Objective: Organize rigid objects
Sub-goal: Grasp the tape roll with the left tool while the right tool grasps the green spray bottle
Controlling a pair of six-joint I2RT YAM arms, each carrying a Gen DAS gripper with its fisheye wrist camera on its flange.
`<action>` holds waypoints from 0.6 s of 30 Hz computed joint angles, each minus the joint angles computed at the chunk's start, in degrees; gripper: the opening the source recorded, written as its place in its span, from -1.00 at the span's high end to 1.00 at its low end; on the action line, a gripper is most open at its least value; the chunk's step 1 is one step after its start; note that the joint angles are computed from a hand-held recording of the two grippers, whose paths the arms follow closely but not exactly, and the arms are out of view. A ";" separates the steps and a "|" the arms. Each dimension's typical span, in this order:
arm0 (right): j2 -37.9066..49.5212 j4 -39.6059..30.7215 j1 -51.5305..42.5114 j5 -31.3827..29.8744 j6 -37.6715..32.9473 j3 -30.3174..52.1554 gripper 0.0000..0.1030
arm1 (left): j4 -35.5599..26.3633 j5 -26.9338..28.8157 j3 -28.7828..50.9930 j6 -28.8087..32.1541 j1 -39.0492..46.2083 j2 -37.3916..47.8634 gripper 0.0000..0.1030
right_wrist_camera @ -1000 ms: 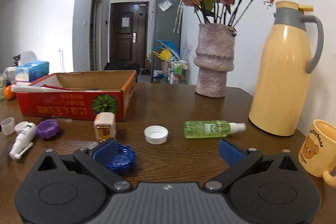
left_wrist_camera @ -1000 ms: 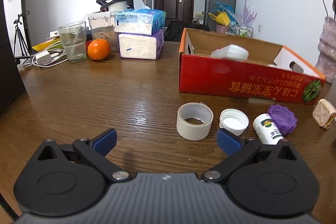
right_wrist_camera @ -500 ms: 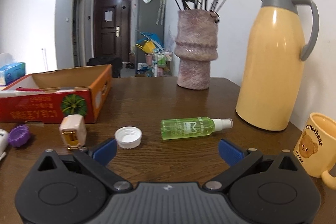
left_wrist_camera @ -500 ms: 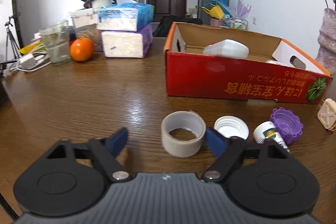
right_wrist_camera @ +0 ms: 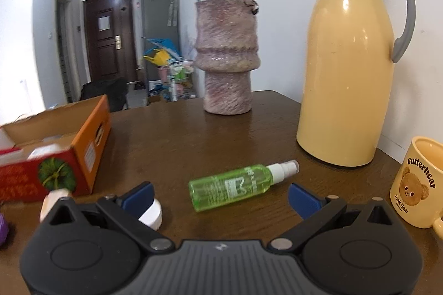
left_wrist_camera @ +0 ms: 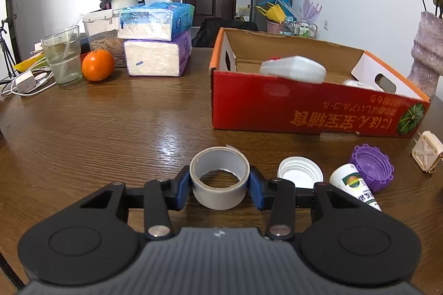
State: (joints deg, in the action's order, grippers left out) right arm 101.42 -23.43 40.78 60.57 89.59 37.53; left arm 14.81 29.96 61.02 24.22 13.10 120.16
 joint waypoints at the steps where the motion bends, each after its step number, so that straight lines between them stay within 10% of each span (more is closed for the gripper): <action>1: 0.11 -0.39 -1.30 -0.04 0.54 0.70 -1.00 | 0.22 0.44 -0.09 -0.24 0.27 -0.21 0.15; 18: 6.75 6.86 -19.24 -9.05 -3.80 6.85 -0.79 | 1.15 2.38 1.17 -3.62 2.60 -1.48 0.15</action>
